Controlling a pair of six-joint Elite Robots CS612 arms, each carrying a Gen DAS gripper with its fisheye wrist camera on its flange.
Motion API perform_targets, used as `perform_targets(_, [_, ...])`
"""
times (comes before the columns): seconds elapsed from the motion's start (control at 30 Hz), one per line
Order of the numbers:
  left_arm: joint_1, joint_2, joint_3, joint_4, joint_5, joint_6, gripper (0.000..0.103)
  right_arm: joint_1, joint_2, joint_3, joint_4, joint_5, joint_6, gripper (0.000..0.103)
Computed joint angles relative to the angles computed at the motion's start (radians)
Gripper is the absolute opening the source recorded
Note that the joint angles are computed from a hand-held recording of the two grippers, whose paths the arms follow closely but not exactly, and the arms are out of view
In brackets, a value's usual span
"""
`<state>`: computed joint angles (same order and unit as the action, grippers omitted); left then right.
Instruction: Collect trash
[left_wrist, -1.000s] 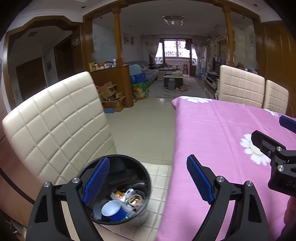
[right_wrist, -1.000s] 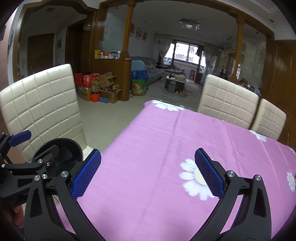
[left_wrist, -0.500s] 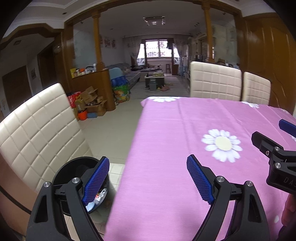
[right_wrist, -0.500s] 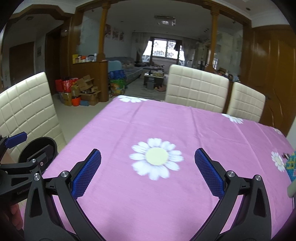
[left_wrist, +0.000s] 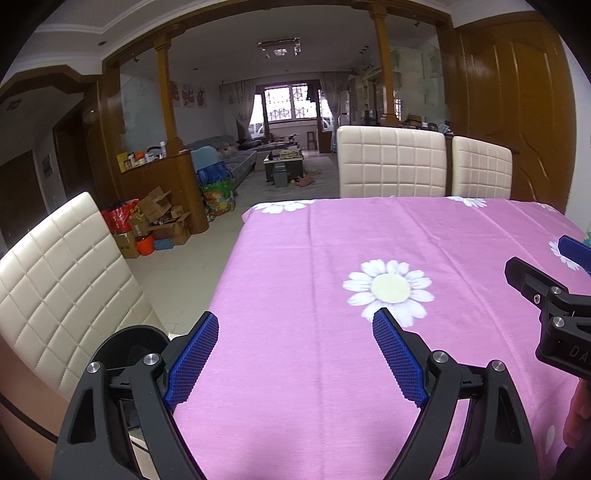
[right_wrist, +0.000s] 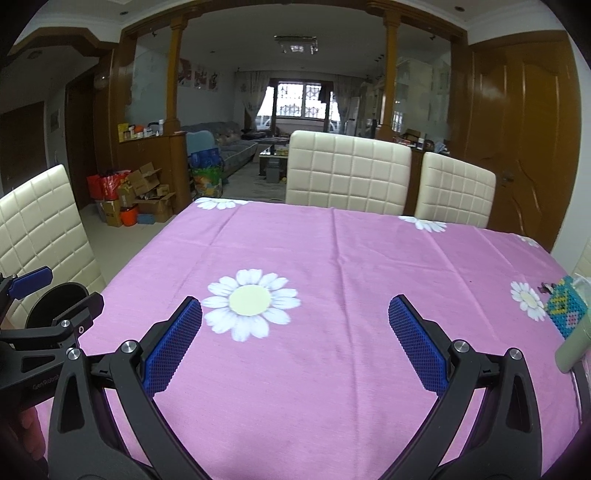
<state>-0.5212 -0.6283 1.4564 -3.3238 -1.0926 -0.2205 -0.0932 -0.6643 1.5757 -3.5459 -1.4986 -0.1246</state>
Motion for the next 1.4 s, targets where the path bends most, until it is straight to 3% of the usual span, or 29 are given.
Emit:
perform_targets(0.43, [-0.031, -0.023, 0.051, -0.048, -0.01, -0.016, 0.084, -0.022, -0.033, 0.062, -0.036, 0.005, 0.045, 0.1])
perform_targets(0.6, [-0.043, -0.053, 0.104, -0.083, 0.025, -0.052, 0.084, -0.021, -0.064, 0.119, -0.083, 0.01, 0.053, 0.1])
perform_targets(0.7, [-0.052, -0.074, 0.143, -0.104, 0.057, -0.075, 0.091, -0.019, -0.084, 0.153, -0.102, 0.021, 0.044, 0.1])
perform_targets(0.97, [-0.064, -0.125, 0.227, -0.115, 0.11, -0.112, 0.092, -0.018, -0.139, 0.23, -0.091, 0.071, 0.055, 0.1])
perform_targets(1.07, [-0.061, -0.145, 0.249, -0.094, 0.092, -0.136, 0.092, -0.012, -0.15, 0.249, -0.119, 0.062, 0.045, 0.1])
perform_targets(1.4, [-0.068, -0.158, 0.285, -0.164, 0.108, -0.11, 0.092, 0.001, -0.164, 0.277, -0.176, 0.025, 0.021, 0.1])
